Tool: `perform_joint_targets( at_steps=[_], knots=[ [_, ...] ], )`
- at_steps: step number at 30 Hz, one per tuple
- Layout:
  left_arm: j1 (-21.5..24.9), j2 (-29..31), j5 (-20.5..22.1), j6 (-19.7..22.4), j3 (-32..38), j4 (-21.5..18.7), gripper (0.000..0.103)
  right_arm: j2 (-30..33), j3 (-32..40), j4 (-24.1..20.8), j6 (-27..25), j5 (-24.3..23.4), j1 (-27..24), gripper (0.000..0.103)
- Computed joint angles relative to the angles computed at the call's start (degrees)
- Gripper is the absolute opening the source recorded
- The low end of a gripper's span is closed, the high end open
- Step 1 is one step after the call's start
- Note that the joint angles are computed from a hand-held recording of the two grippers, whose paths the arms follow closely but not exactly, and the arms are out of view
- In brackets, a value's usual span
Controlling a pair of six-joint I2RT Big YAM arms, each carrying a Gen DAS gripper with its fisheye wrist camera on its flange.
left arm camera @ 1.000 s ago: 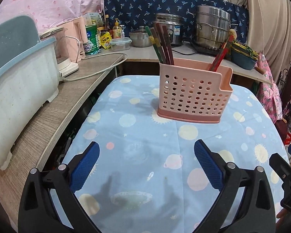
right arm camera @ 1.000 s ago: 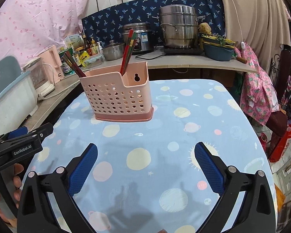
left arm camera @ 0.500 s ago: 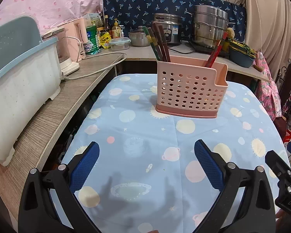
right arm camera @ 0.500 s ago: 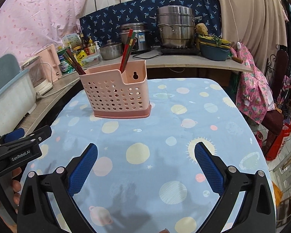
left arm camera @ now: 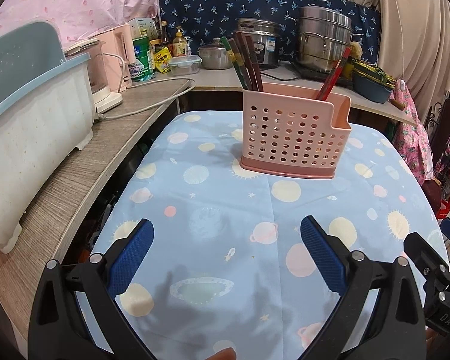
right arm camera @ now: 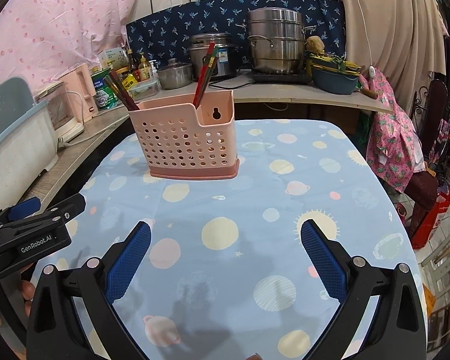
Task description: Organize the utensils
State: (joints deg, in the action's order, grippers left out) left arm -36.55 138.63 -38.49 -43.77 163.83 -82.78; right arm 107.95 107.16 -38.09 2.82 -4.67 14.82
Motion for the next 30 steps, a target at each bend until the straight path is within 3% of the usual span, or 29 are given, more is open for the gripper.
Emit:
perform_joint_targets(
  at_steps=[20, 30],
  knots=[
    [0.2, -4.1, 0.2, 0.2, -8.2, 4.2, 0.094, 0.7, 0.8, -0.5, -0.9, 0.9, 0.7, 0.097],
    [0.1, -4.2, -0.3, 0.8, -8.2, 4.2, 0.094, 0.7, 0.8, -0.4, -0.9, 1.3, 0.9, 0.097]
  ],
)
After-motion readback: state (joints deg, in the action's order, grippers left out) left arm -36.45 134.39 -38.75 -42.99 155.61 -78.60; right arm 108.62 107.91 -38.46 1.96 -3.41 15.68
